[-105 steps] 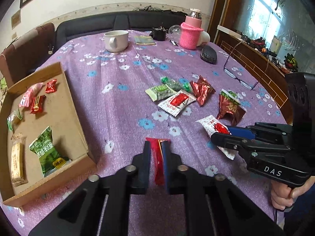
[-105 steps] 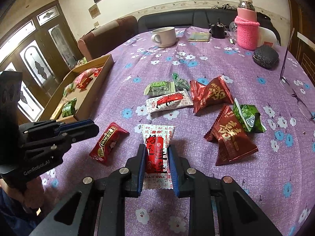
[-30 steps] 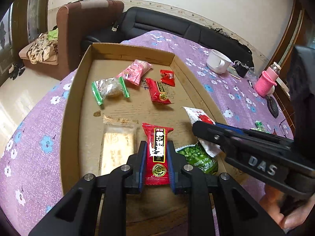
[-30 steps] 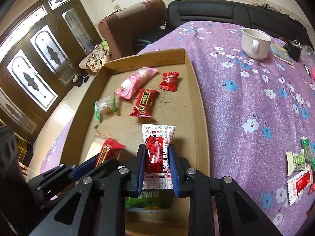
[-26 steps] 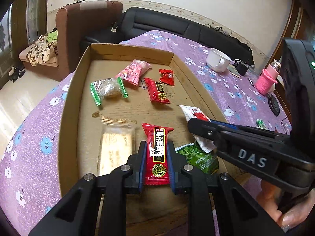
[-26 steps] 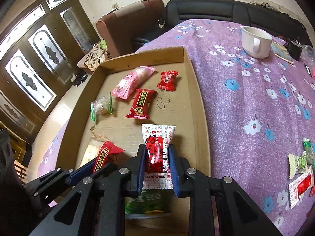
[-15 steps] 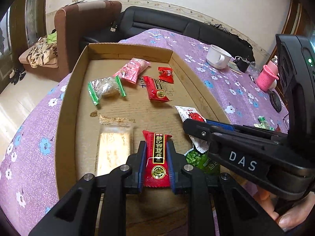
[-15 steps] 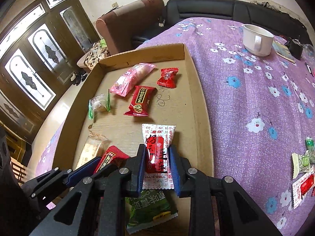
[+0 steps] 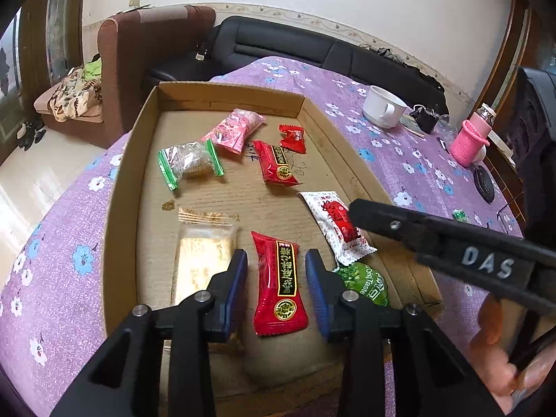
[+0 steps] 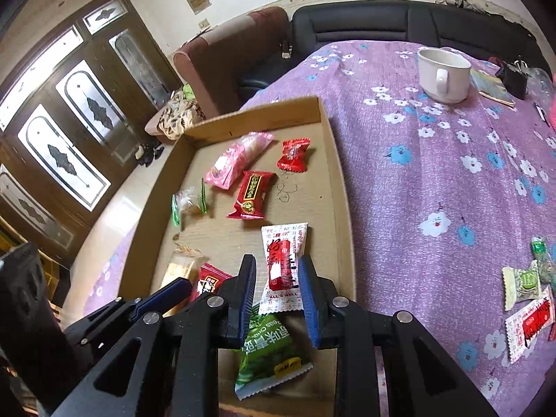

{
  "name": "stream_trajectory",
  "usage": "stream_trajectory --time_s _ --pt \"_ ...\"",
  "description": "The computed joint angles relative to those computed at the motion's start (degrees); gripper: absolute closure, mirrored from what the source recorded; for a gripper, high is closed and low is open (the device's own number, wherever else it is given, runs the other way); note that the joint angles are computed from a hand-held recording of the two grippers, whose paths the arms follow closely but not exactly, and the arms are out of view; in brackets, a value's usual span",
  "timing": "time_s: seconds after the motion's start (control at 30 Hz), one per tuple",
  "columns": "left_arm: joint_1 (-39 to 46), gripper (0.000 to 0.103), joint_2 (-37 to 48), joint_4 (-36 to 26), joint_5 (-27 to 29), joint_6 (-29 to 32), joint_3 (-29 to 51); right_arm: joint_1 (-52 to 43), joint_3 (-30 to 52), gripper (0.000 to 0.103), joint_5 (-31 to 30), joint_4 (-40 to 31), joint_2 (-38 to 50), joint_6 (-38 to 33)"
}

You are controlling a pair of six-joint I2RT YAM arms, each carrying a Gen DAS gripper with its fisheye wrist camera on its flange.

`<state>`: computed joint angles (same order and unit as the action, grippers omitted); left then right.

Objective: Organize snacks
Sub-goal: 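Lower both snacks into the tray and open both grippers, then grasp a white-red packet with left while right grasps a dark red gold-print packet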

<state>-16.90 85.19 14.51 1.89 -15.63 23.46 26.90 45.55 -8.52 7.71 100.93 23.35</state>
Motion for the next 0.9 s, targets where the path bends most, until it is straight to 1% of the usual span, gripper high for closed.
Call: stream_trajectory --time_s 0.27,0.37,0.47,0.53,0.63,0.7,0.77,0.83,0.9 --pt "-0.01 0.069 -1.24 0.66 -0.44 -0.31 -0.91 -5.18 -7.43 0.075 -3.42 0.62 -9.3 0.03" --pt "-0.5 0.068 -2.24 0.66 -1.54 -0.45 -1.53 -9.56 -11.44 0.075 -6.13 0.58 -13.38 -1.04" --pt "-1.07 0.068 -3.81 0.28 -2.61 -0.51 -2.17 -15.85 -15.24 0.075 -8.38 -0.89 -17.8 -2.52" --pt "-1.82 0.068 -5.42 -0.5 -3.55 -0.69 -2.64 -21.94 -18.25 0.075 -11.85 -1.69 -21.38 -4.44" --pt "-3.81 0.068 -8.94 -2.84 -5.17 -0.68 -2.73 -32.19 -21.26 0.075 -15.66 -5.5 -27.03 -8.65" --pt "-5.77 0.068 -11.95 -5.36 -5.95 -0.66 -2.33 -40.77 -22.89 0.075 -19.93 -8.11 -30.37 -12.46" --pt "-8.11 0.068 -14.16 -7.54 -6.6 -0.45 -1.69 -49.47 -23.89 0.074 -21.86 -11.02 -32.51 -16.88" --pt "-11.4 0.068 -14.67 -9.3 -7.83 -0.46 -0.38 -56.43 -24.31 0.07 -23.0 -12.67 -32.85 -20.69" --pt "-15.65 0.067 -13.38 -10.63 -8.08 -0.64 1.77 -64.66 -23.25 0.069 -25.92 -14.63 -28.59 -25.05"
